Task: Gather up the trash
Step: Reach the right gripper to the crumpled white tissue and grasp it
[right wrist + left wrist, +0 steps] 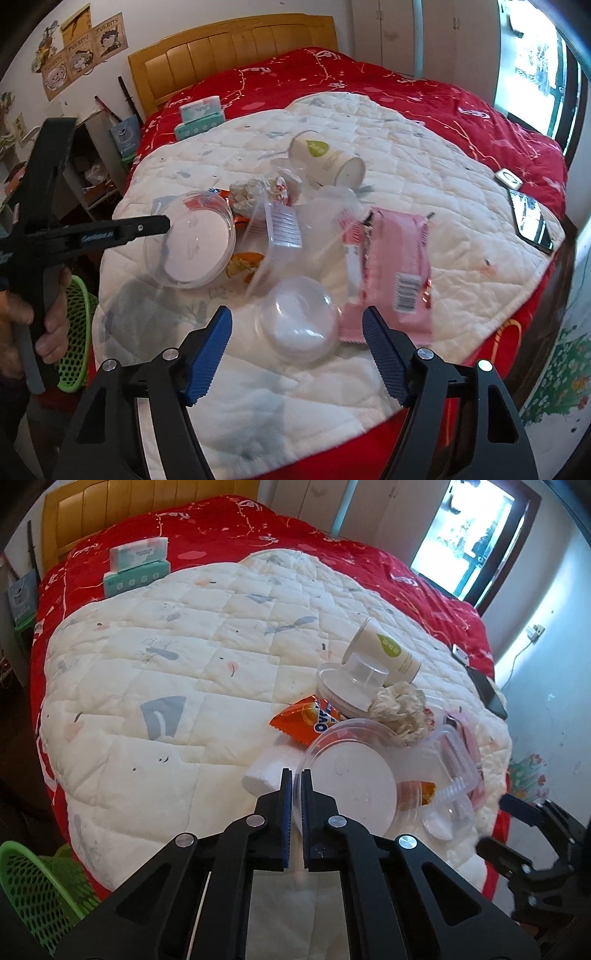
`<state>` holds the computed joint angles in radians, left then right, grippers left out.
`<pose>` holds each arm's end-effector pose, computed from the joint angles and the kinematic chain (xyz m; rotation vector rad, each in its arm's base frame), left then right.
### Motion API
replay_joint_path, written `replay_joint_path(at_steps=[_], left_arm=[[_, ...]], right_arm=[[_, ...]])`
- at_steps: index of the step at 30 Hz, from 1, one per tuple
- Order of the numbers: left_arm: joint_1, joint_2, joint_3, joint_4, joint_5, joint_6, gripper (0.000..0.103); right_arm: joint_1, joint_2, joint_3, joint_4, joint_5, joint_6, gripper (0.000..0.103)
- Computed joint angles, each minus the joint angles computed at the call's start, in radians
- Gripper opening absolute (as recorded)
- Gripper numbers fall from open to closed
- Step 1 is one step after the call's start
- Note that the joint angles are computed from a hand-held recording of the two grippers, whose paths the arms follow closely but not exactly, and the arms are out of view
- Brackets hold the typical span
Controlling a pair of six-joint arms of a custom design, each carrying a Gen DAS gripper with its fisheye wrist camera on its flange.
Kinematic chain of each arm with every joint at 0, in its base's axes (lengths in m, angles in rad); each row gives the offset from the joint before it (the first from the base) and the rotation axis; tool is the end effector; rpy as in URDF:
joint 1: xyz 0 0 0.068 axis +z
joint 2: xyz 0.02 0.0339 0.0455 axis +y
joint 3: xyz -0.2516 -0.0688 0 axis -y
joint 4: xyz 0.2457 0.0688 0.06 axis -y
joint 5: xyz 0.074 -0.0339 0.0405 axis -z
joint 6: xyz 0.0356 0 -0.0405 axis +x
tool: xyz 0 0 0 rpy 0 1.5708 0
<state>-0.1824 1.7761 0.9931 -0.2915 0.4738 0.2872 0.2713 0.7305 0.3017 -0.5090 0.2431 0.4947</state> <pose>0.3295 -0.0773 0.1361 0.7494 2.4582 -0.5844 0.1422 0.0307 0.1463 0.3732 2.4413 0.0224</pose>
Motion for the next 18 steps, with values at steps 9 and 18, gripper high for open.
replay_joint_path(at_steps=[9,18], left_arm=[[0.062,-0.039,-0.010,-0.066,0.063,0.060,0.003],[0.146,-0.089,-0.029,-0.112,0.118,0.116,0.003]], right_arm=[[-0.128,0.228,0.081,0.194,-0.122,-0.097,0.064],[-0.212,0.564,0.321,0.275,-0.208,-0.180,0.068]])
